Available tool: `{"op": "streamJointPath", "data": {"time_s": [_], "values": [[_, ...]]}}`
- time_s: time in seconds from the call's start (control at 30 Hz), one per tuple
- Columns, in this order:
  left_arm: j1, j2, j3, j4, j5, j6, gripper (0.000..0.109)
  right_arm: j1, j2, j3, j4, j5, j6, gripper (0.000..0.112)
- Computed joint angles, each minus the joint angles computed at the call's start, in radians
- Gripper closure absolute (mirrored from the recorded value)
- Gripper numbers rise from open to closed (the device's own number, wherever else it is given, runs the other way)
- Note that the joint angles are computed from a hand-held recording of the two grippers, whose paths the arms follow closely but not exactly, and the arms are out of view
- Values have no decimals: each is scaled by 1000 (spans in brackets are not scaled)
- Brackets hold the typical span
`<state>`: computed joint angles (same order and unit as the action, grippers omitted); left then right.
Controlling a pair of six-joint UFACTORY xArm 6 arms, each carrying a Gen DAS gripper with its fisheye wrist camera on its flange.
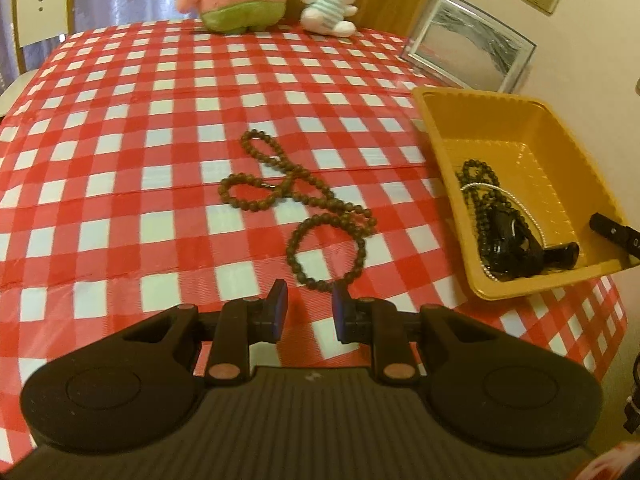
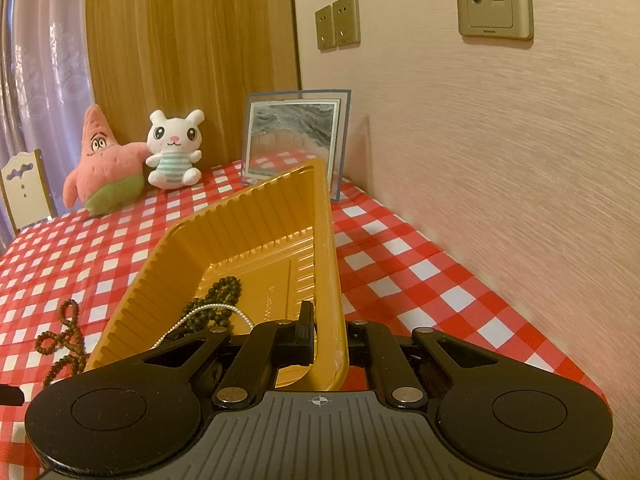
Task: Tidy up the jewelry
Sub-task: 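Move the left gripper to the brown bead strand and close on it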
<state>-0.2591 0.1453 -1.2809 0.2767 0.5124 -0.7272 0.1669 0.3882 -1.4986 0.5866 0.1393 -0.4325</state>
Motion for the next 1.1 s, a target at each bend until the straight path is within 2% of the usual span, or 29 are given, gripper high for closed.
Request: {"op": "streamJointPath", "data": {"time_s": [0.6,1.0,1.1], "values": [[-30,177,-186,-45,26,248,90,-1,3,0,9,1,-6,106],[-23,256,-279,-57,64,262,97,-2,5,-3,8,3,-4,106],[-26,259,-287,-32,76,251,103,-2,8,-4,6,3,-2,106]]}}
